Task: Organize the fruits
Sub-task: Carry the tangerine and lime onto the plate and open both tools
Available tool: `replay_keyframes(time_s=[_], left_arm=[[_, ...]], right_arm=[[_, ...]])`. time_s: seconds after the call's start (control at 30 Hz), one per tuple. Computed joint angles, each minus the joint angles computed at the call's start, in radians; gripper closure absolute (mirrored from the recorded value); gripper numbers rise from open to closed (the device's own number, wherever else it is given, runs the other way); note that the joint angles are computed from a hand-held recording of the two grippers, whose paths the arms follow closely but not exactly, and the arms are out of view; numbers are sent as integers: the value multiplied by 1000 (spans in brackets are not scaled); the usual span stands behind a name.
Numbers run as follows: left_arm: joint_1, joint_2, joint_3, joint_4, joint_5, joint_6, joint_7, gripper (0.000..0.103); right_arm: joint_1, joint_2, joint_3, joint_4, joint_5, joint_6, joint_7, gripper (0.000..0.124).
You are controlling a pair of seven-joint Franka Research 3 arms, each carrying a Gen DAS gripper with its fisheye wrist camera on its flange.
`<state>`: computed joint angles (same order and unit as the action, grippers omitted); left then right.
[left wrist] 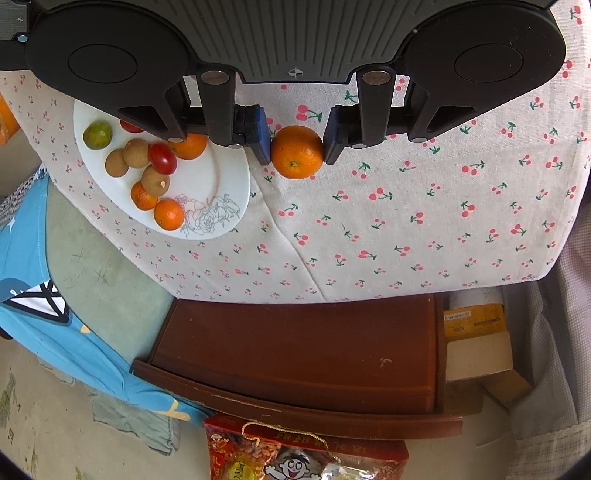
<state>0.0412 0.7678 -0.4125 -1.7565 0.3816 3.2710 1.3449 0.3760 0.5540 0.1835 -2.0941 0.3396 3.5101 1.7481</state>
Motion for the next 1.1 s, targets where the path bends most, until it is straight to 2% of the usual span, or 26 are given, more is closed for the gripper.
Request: replay_keyframes(time_s=[0.07, 0.2, 0.33, 0.5, 0.6, 0.7, 0.93, 1.1], left_arm=[[7, -1, -8, 3, -1, 11, -4, 75], [36, 12, -48, 22, 6, 14, -13, 75], [46, 32, -76, 50, 9, 16, -22, 75], [43, 56, -95, 81, 8, -5, -27, 75], [52, 73, -120, 93, 8, -23, -8, 75], [37, 78, -115, 101, 0, -33, 8, 75], [15, 99, -118, 123, -32, -60, 46, 75], [12, 115, -129, 136, -53, -80, 80, 75]], right_arm=[[-2, -5, 0, -4, -3, 17, 0, 91], [51, -23, -57, -11, 44, 52, -37, 91], [129, -30, -139, -6, 162, 84, -113, 91], [156, -30, -177, 11, 311, 109, -180, 91], [150, -23, -178, 24, 371, 125, -207, 91], [135, -12, -168, 44, 407, 133, -221, 91], [30, 29, -92, 90, 331, 121, -116, 91], [34, 61, -107, 134, 328, 95, -77, 91]])
